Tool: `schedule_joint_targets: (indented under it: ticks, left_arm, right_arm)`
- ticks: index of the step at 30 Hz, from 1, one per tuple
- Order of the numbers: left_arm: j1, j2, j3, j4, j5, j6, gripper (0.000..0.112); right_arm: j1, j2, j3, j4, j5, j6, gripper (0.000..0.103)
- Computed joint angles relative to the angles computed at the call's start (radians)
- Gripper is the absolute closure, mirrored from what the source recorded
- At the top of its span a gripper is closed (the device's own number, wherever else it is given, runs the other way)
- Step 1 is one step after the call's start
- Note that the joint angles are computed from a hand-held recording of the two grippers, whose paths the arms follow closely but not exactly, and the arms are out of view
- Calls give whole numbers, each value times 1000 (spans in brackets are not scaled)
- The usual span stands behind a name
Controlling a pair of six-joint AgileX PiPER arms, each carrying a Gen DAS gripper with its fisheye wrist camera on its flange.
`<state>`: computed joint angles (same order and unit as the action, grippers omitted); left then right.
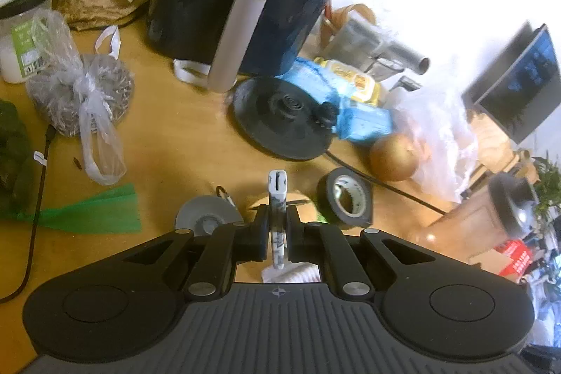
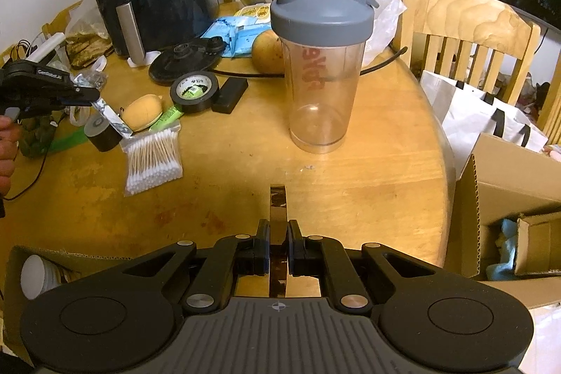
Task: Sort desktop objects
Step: 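Grasp the foil-wrapped stick with the left tool while the right tool holds the tape, then carry the foil stick and tape roll with both tools toward the box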
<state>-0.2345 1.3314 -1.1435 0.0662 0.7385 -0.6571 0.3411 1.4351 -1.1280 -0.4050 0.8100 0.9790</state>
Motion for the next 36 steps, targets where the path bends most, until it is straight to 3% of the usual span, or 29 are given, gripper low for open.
schedule_joint_targets:
  ticks: [10, 27, 36]
  left_arm:
    - [-66, -88, -17, 70, 71, -61, 103]
    - [-242, -215, -138, 178, 327, -188, 103]
    - [-366, -279, -125, 233, 405, -287, 103]
  right_arm:
    - [11, -29, 3, -31, 0, 15, 91]
    - [23, -98, -42, -1, 5, -43, 91]
    - [64, -108, -80, 44, -19, -80, 91]
